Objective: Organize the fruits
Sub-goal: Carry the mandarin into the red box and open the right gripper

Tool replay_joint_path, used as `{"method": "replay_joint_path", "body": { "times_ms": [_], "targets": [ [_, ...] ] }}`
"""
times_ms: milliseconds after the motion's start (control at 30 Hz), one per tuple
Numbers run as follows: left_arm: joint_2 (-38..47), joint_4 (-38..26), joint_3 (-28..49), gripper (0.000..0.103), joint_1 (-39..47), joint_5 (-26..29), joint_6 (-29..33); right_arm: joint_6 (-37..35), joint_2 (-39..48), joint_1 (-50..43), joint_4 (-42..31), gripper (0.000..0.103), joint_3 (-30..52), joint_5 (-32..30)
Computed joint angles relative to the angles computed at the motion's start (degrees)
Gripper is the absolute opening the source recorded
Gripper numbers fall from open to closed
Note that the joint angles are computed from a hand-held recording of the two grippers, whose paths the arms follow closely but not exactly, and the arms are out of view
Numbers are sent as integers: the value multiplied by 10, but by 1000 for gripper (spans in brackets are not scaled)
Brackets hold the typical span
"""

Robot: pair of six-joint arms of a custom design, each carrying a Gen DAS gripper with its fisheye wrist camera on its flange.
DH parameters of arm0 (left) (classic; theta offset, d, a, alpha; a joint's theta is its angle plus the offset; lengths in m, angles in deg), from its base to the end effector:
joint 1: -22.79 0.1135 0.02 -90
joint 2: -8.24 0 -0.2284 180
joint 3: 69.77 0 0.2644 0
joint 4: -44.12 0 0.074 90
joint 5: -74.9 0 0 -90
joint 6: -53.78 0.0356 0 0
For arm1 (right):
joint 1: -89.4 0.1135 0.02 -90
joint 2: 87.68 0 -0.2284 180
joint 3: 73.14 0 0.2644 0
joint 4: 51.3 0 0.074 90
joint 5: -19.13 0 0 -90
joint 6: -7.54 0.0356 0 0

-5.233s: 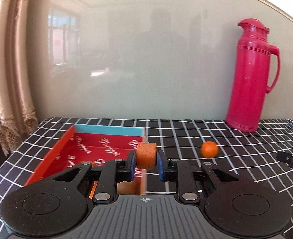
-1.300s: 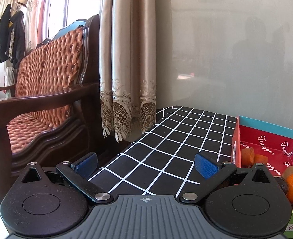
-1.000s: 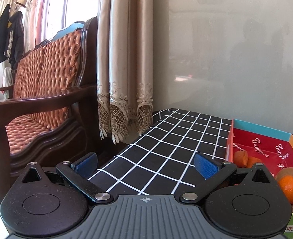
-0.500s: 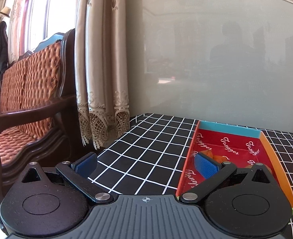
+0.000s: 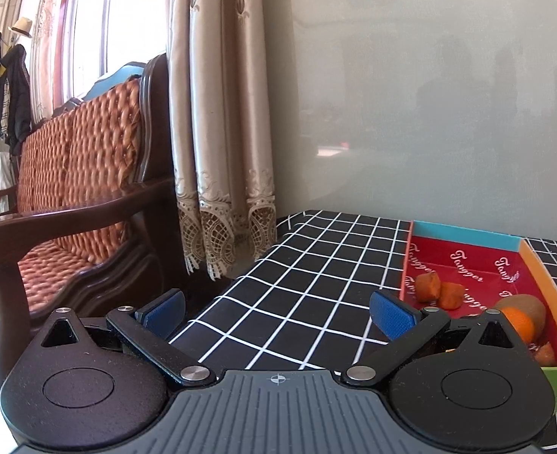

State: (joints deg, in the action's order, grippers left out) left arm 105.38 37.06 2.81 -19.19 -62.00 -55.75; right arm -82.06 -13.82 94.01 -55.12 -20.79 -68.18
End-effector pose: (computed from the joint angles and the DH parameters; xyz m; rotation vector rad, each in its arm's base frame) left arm 0.2944 -0.2299 0.1787 -0.0812 1.9390 0.1643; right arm 0.3007 0.0226 0.1891 -0.0440 2.0119 0.0085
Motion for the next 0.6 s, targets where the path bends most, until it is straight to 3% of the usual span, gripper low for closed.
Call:
{"method": "replay_joint_path", "body": {
  "times_ms": [600],
  "targets": [
    [-25, -1, -39, 103, 43, 25, 9, 43, 136, 107, 41, 36, 83, 26]
  ]
}}
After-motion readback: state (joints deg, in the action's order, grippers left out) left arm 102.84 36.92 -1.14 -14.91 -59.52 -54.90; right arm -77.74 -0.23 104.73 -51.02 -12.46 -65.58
